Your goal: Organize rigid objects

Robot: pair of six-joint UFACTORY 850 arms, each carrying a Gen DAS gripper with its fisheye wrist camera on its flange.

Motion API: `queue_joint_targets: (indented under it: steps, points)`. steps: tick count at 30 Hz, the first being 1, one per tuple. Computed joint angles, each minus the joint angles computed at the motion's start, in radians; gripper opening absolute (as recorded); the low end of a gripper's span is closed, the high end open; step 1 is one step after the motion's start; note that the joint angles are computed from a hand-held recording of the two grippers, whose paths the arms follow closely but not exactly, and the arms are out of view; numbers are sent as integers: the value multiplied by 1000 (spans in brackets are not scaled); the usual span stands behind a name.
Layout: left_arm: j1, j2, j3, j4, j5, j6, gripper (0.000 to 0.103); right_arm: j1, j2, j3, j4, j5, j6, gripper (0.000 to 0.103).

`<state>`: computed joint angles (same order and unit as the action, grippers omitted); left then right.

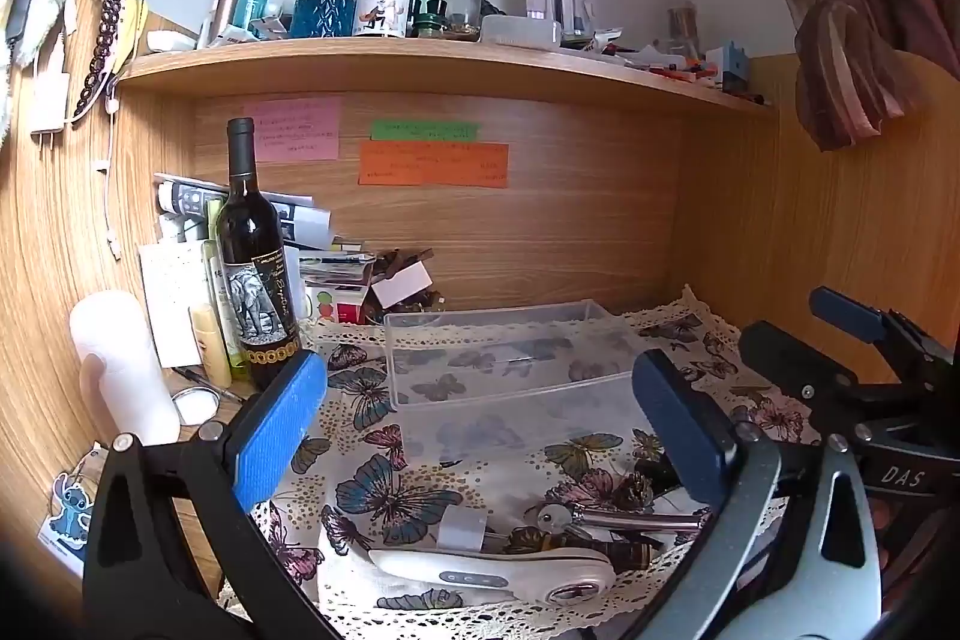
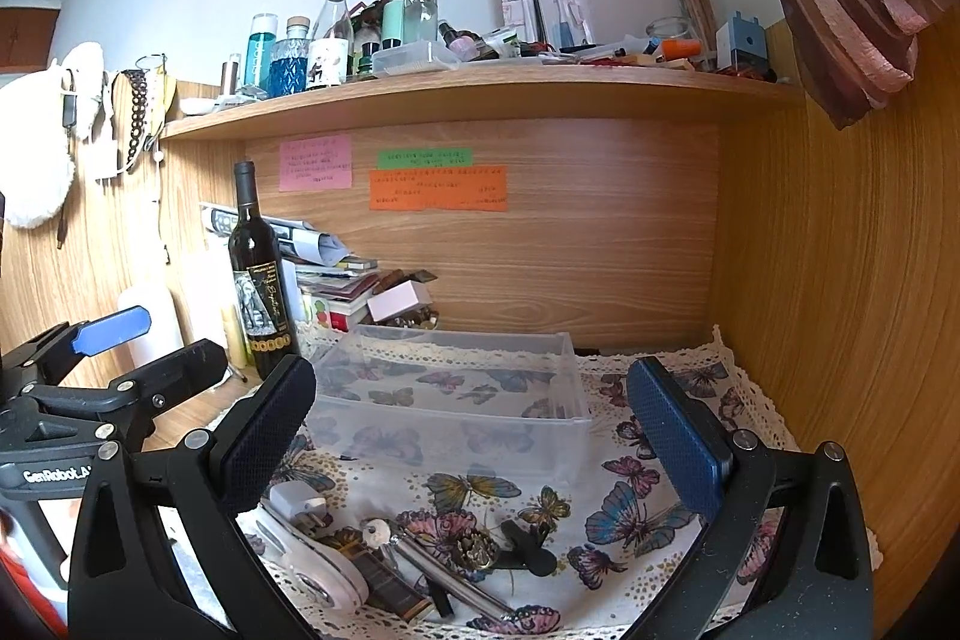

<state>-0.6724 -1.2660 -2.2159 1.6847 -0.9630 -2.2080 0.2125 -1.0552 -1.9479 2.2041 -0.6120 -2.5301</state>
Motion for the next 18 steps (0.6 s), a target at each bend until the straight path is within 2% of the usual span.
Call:
queue_joint_targets:
  steps: [11, 12, 18]
  points:
    - [-6, -25, -42, -12, -11, 23, 103, -1, 0, -1, -15, -5, 17, 103]
    - [-6, 0, -3, -2, -10, 5, 103, -1, 0, -1, -15, -5, 18, 103]
    - [-6, -1, -9, 1, -13, 9, 103, -2, 2, 2, -10, -5, 19, 103]
